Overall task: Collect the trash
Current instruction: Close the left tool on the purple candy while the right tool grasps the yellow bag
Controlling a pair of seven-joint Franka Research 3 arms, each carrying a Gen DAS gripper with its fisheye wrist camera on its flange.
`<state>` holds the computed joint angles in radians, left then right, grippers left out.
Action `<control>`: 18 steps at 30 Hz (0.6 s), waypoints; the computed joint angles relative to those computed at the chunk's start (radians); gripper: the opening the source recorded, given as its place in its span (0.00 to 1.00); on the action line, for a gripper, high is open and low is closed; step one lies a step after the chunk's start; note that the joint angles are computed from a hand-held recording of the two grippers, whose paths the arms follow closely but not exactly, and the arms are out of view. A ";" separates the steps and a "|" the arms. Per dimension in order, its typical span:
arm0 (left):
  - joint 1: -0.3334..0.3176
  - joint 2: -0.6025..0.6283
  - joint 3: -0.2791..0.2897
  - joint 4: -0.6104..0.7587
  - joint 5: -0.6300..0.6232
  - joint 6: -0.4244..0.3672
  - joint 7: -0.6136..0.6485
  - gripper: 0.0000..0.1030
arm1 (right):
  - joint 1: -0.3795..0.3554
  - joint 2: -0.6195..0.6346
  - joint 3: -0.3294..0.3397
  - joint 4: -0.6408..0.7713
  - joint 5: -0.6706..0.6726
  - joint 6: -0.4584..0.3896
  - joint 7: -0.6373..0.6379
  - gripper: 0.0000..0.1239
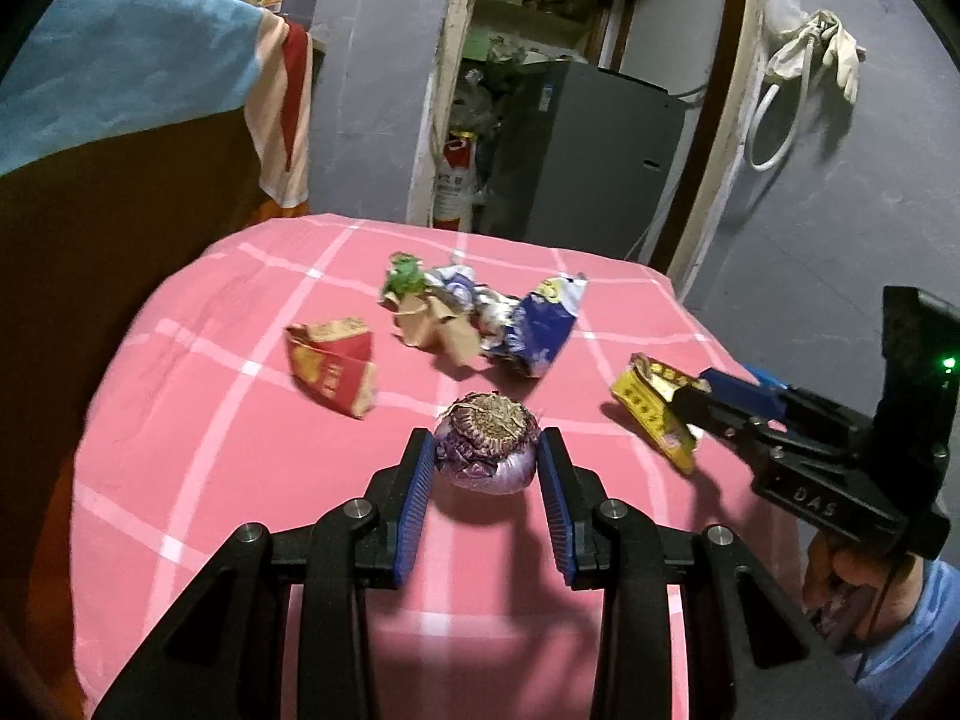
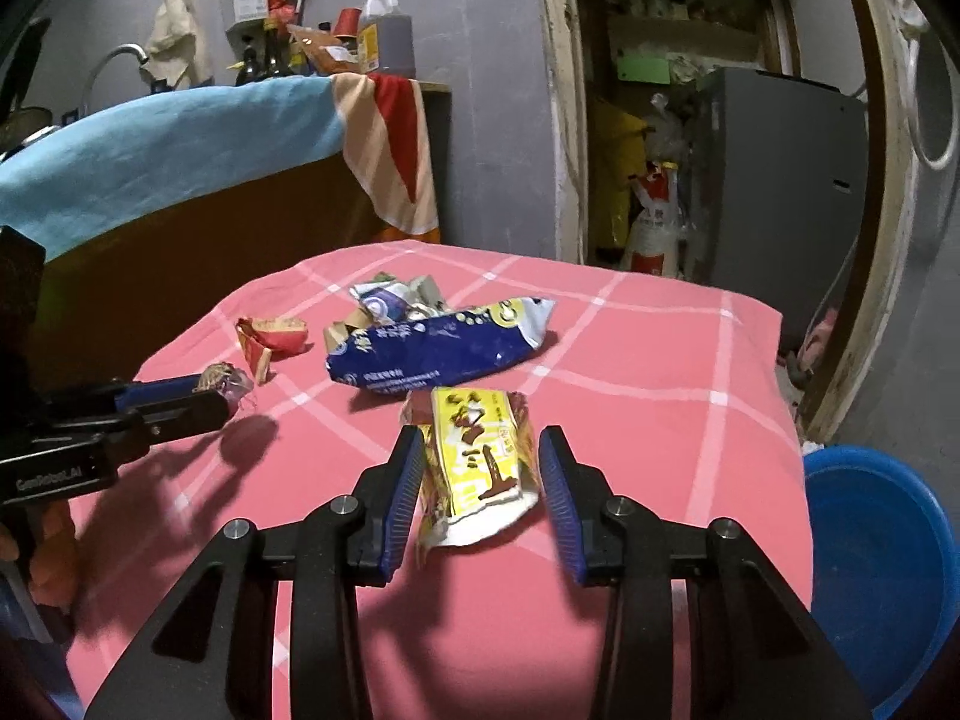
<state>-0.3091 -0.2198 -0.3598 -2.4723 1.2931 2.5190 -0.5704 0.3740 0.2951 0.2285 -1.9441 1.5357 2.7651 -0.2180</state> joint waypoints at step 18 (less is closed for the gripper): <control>0.006 -0.005 0.004 -0.030 -0.113 0.026 0.007 0.30 | 0.017 0.080 0.025 0.052 -0.211 0.067 0.158 0.50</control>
<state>-0.3034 -0.2246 -0.3555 -2.5022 1.1801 2.5451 -0.5632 0.3912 0.3747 0.2536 -1.8922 1.3252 2.8325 -0.0605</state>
